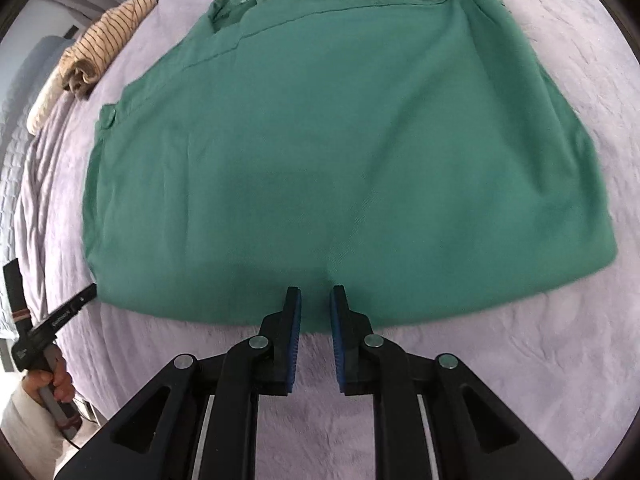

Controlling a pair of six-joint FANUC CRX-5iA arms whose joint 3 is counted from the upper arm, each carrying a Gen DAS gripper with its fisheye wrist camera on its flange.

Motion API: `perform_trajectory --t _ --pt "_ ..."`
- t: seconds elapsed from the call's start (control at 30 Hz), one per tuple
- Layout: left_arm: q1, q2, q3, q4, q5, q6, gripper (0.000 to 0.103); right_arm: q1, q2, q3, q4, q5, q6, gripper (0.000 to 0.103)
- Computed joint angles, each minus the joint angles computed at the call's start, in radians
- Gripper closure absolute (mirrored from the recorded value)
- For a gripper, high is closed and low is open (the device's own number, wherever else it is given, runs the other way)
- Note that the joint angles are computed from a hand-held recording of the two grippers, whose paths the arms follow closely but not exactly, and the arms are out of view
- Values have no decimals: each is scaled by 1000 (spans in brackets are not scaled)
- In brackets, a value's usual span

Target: Fold large clothes

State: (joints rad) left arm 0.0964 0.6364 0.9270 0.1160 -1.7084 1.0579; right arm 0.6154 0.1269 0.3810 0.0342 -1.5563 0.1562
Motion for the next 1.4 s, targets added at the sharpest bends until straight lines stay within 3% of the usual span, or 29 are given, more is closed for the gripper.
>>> perform_trajectory --t 0.07,0.2,0.8,0.83,0.87,0.9,0.93,1.13,1.27,1.33,1.37,1.4 --pt "8 -11 -5 4 -14 0 91 9 0 19 -15 -24 -13 81" --pt "25 -64 -63 -18 -11 -21 91 45 -1 47 -22 -58 -58 60" --pt "81 -246 -293 -63 -29 -82 90 147 14 115 -39 -90 -182 44" --pt "85 -251 -296 -61 -32 -87 75 148 15 116 -40 -88 -186 44" --pt "88 -255 -301 -56 -35 -90 31 151 18 120 -41 -88 -191 44" --pt "90 -266 -312 -58 -27 -87 3 152 20 122 -41 -88 -194 44" --pt "101 -289 -339 -42 -1 -98 1 153 23 125 -41 -88 -196 44" --pt "96 -303 -324 -31 -15 -137 1 160 42 151 -34 -89 -200 44" --pt "84 -315 -316 -34 -27 -95 1 164 58 175 -23 -94 -198 43" --pt "86 -302 -291 -34 -44 -83 1 166 64 182 -17 -93 -195 32" --pt "88 -300 -287 -38 -47 -77 1 172 62 178 -3 -79 -194 15" --pt "90 -293 -280 -40 -46 -77 1 178 62 178 13 -73 -192 12"
